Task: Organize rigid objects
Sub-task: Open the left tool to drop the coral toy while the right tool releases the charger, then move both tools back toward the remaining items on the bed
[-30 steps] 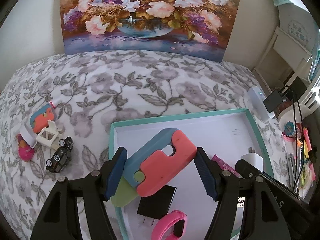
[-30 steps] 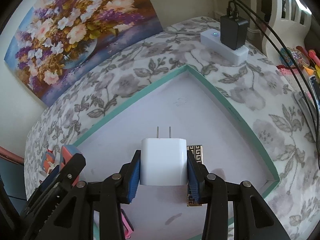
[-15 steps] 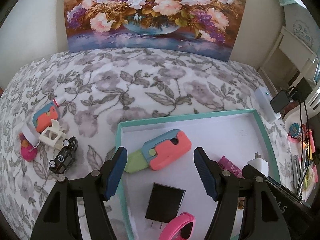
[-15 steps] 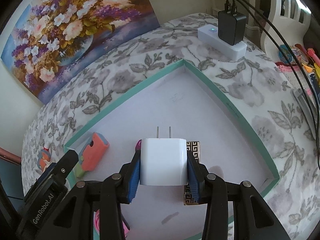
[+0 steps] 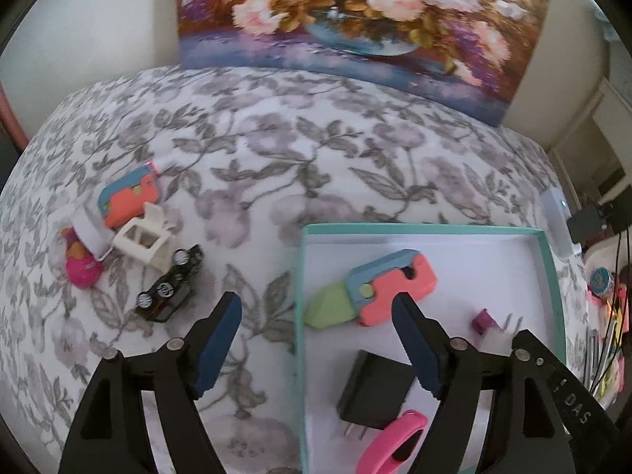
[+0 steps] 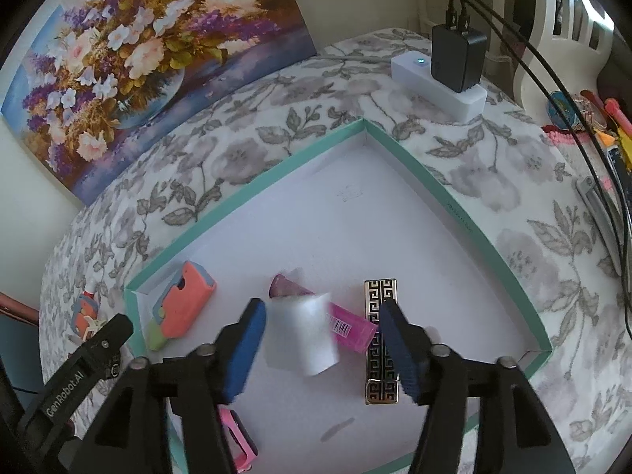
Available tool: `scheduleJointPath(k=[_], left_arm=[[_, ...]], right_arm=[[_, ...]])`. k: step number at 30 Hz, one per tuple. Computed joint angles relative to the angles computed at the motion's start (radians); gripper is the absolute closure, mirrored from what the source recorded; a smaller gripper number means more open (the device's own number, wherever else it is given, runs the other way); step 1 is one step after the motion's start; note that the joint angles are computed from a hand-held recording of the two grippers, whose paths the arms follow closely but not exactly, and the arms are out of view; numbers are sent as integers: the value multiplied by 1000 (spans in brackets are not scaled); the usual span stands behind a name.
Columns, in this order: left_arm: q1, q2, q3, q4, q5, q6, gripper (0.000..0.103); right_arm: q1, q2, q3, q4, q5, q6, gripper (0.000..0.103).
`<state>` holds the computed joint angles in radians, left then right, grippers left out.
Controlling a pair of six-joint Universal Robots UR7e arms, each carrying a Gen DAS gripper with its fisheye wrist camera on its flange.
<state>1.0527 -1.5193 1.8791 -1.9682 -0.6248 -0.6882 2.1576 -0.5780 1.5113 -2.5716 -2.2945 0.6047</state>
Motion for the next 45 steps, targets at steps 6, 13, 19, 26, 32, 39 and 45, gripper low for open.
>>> scheduleJointPath(k=[6, 13, 19, 26, 32, 39, 45], left_arm=[[13, -14, -21, 76, 3, -76, 14], [32, -29, -48, 177, 16, -170, 14], [47, -45, -62, 246, 34, -256, 7], [73, -58, -74, 300, 14, -325, 7], [73, -79, -80, 318, 19, -344, 7], [93, -92, -100, 373, 7, -372, 7], [97, -131, -109, 414, 30, -398, 7]], right_arm=[[4, 3, -2, -7, -4, -11, 28], [14, 18, -15, -5, -37, -25, 6], [16, 24, -18, -1, -48, -32, 0], [23, 30, -28, 15, -62, -37, 0], [49, 42, -46, 2, -97, -56, 0], [85, 98, -107, 32, -109, -119, 0], [121, 162, -176, 61, -99, -186, 0]])
